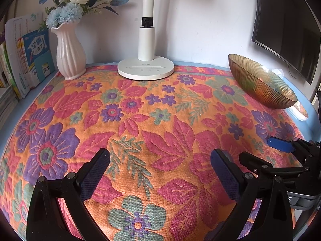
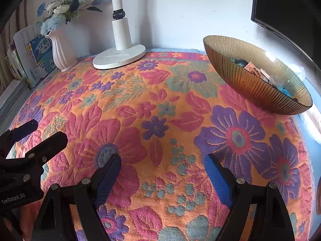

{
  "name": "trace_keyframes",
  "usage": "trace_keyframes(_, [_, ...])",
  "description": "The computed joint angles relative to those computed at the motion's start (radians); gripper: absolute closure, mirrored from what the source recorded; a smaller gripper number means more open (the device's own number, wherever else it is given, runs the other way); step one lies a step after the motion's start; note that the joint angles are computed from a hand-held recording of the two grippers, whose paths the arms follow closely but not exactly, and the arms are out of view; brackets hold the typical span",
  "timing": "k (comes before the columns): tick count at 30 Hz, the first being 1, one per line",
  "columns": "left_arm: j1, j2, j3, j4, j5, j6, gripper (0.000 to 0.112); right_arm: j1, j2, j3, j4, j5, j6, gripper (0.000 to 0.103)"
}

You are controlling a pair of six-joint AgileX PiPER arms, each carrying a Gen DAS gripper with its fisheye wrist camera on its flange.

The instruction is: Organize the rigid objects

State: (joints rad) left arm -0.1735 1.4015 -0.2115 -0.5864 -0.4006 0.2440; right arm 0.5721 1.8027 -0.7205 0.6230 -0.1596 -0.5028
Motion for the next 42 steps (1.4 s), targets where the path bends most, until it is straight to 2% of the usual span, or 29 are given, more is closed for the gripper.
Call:
trace_keyframes(16, [0.012,0.005,-0.004,0.002,0.005,-0.001,0.011,-0.004,0.001,-0.003,-0.009,0.006,0.010,0.019])
trace_keyframes(21, [-0.025,0.004,-0.015,-0.206,-0.018,0.148,0.011,-0.004,0.000,-0.003,-0.009,0.008,0.012,0.019])
trace_keyframes(25, [0.021,0.018,-0.029,-0.104,0.040,0.091,0.010,-0.008,0.000,-0.005,-0.026,0.015,0.032,0.019])
trace_keyframes(27, [0.011,0.023,-0.032,-0.162,0.031,0.133,0.010,-0.008,0.001,-0.005,-0.016,0.017,0.025,0.019])
trace_keyframes(40, [0.022,0.033,-0.040,-0.159,0.039,0.147,0.010,-0.001,0.001,-0.005,0.039,0.016,-0.017,0.019])
trace_keyframes(42, [-0.009,0.029,-0.029,-0.221,-0.011,0.186,0.010,0.001,0.001,-0.005,0.052,0.015,-0.027,0.019])
